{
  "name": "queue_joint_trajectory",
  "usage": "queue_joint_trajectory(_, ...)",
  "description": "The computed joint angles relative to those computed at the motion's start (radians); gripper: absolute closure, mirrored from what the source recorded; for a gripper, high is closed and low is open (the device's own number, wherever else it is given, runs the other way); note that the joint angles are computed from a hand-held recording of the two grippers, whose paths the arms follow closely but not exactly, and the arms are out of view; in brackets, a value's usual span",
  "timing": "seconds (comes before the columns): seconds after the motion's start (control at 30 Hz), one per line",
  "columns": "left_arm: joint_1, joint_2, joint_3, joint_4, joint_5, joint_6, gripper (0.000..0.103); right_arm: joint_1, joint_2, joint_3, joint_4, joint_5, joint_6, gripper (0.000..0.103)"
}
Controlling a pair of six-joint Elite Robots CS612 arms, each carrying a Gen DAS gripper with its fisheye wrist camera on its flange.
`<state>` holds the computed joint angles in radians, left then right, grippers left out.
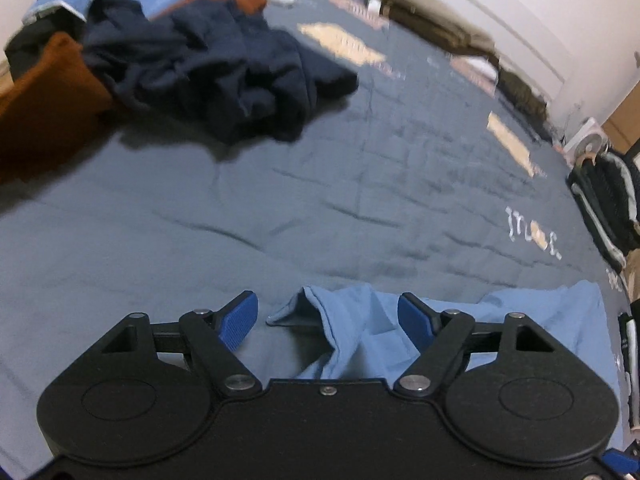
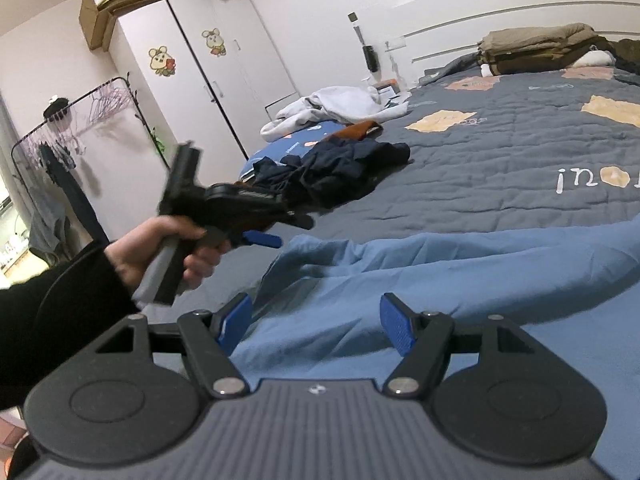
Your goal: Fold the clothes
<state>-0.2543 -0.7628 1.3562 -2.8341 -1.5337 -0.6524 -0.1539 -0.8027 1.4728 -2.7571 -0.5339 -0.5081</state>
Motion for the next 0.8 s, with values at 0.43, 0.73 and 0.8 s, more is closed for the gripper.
queue_joint_trajectory(0.43, -0.014, 0.048, -0.02, -0.032, -0.013, 0.164, 0.091, -0.002, 0.012, -0.019, 0.017, -0.027, 0.025, 0.033)
queue_joint_trajectory(0.73, -0.098, -0.045, 0.182, -0.288, -0.023, 0.644, 0.095, -0.006, 0.01, -0.018, 0.018, -0.014, 0.034, 0.033)
queue_joint_trajectory(0.8, -0.118, -0.068, 0.211, -0.259, -0.036, 0.74, 0.095, -0.006, 0.009, -0.02, 0.027, -0.016, 0.029, 0.033)
